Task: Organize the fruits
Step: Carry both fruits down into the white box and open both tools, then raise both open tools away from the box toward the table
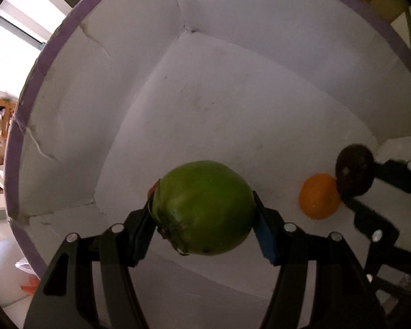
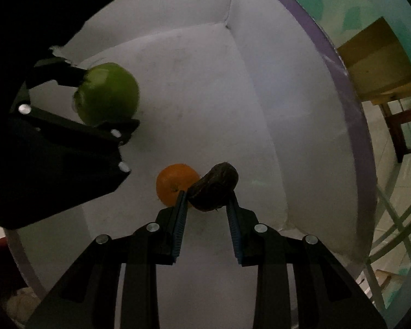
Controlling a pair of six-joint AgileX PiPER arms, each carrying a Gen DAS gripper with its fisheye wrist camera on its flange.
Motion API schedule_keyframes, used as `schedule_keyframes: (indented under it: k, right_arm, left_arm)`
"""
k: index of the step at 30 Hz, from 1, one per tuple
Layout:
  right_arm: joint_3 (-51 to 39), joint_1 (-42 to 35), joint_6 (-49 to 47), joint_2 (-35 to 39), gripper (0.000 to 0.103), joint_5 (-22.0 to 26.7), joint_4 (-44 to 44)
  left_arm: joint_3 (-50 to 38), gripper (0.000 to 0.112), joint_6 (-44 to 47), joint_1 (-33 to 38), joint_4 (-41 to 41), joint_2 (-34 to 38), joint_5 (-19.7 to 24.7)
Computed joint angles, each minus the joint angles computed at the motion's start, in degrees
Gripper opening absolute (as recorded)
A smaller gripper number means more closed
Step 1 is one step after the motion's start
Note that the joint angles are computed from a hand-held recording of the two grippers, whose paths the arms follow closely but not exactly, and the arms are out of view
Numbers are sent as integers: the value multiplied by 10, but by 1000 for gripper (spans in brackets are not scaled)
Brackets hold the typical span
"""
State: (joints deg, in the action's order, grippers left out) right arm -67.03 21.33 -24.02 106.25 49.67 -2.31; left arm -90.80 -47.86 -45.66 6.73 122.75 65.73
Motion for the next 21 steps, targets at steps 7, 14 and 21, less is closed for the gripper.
schedule_keyframes:
  k: [7,14,21]
  right_arm:
    - [17,4,14,-12,31,-11,8]
    - [52,10,14,-56,52,-42,-2]
    - [97,-13,-108,-191,64,-36,56]
  left_arm:
    - [4,67,-8,-5,-1,-1,0]
    - [67,78,-52,-8,22,-51,-40]
    - [140,83,-264,-91,243,-168,26]
